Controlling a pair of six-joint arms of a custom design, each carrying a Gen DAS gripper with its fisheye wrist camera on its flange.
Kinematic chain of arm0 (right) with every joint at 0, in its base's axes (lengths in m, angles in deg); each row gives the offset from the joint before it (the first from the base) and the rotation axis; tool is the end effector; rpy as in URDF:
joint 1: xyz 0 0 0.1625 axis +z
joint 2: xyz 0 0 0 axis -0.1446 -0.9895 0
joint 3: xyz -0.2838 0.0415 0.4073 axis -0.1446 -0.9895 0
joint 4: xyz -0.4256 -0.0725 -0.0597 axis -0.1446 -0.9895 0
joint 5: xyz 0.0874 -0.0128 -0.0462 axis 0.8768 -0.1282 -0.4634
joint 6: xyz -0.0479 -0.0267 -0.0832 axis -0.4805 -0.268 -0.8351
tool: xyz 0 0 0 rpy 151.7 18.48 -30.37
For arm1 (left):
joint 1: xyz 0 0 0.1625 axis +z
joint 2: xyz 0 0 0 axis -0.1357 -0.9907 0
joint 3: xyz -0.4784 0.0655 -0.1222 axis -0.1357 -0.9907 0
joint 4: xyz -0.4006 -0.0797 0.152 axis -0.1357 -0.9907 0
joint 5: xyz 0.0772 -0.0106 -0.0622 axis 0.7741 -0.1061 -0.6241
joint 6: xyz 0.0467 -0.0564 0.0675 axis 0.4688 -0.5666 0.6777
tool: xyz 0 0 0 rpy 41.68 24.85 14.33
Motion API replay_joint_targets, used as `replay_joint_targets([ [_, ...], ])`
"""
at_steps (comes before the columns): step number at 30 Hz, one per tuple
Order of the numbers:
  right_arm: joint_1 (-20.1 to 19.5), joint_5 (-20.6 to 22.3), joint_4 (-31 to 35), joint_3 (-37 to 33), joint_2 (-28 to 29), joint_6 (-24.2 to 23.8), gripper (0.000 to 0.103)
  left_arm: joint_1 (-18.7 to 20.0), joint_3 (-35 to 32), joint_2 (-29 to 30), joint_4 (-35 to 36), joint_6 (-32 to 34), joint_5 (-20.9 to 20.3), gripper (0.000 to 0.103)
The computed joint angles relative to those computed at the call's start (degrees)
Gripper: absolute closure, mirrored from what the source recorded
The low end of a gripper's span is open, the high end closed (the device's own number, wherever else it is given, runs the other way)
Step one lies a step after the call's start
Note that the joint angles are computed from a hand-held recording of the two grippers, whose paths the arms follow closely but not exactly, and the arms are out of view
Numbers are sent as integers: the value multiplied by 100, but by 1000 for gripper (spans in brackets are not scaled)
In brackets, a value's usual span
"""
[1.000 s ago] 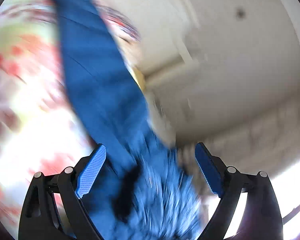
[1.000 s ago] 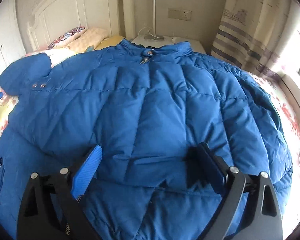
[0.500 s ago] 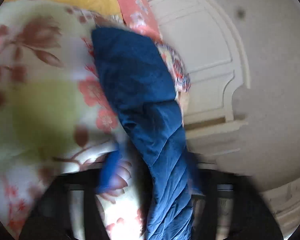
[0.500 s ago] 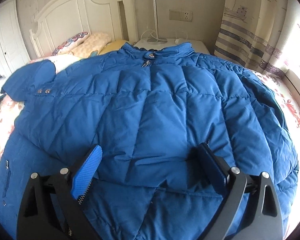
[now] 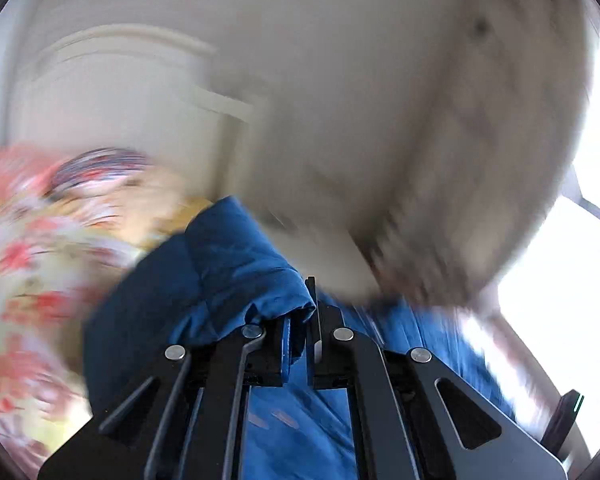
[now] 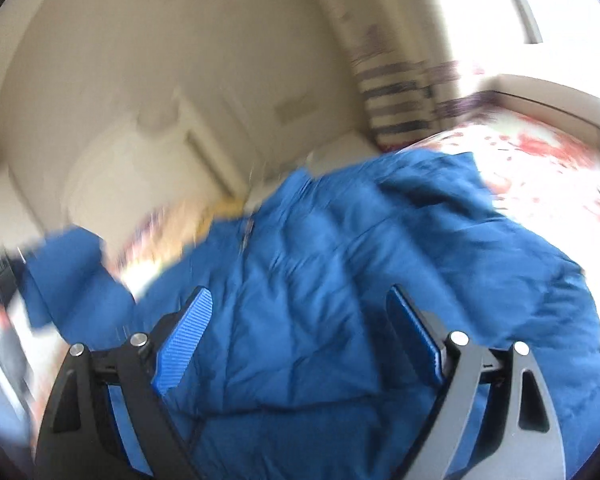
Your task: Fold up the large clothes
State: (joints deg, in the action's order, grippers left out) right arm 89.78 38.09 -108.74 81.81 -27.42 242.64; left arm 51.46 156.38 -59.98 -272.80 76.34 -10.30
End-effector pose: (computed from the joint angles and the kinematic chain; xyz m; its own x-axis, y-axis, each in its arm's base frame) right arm 0.0504 -0.3485 0.1756 -0.8892 0.4377 0.1333 -0.0594 0.1784 -0.9822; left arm -0.3124 -0.5286 0.0992 -0.6802 0.6353 -0.3656 0.7153 0.4664 -0.5204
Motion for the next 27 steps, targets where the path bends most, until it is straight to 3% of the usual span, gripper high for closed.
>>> replay_joint_targets([
  [2, -233, -344, -304, 247, -186, 211, 15, -397, 158, 442, 463, 259, 236, 101],
  [5, -541, -761, -603, 509, -390, 478, 15, -683, 124, 1192, 1354, 203, 690, 86],
  [8, -614, -840, -436, 481, -444, 501, 15, -945, 264, 1543, 870, 552, 1334, 80],
  [12, -459, -667, -350, 366, -346, 294, 15, -878, 382, 1105, 1339, 413, 795, 49],
  [14, -476, -704, -349, 372, -353, 290, 15, -967, 727, 987, 513, 906, 940, 43],
  [15, -471, -712, -366, 372, -336, 317, 15, -1036, 929, 936, -10, 1153, 940, 35],
  [18, -542, -819, -363, 384, -337, 420, 15, -1005, 1411, 604, -1239, 1267, 588, 15],
  [19, -548, -826, -358, 386, -338, 427, 15, -917, 1388, 562, -1451, 1214, 442, 15],
  [22, -489, -762, -270, 343, -327, 359, 15, -461, 1504, 119, -1775, 187, 253, 15],
  [24, -397, -643, -190, 269, -265, 241, 15, 146, 1384, -160, -1338, -1002, 13, 18],
  [27, -216, -405, -154, 181, -153, 47, 15, 656, 1238, -415, -438, -1880, -41, 25],
])
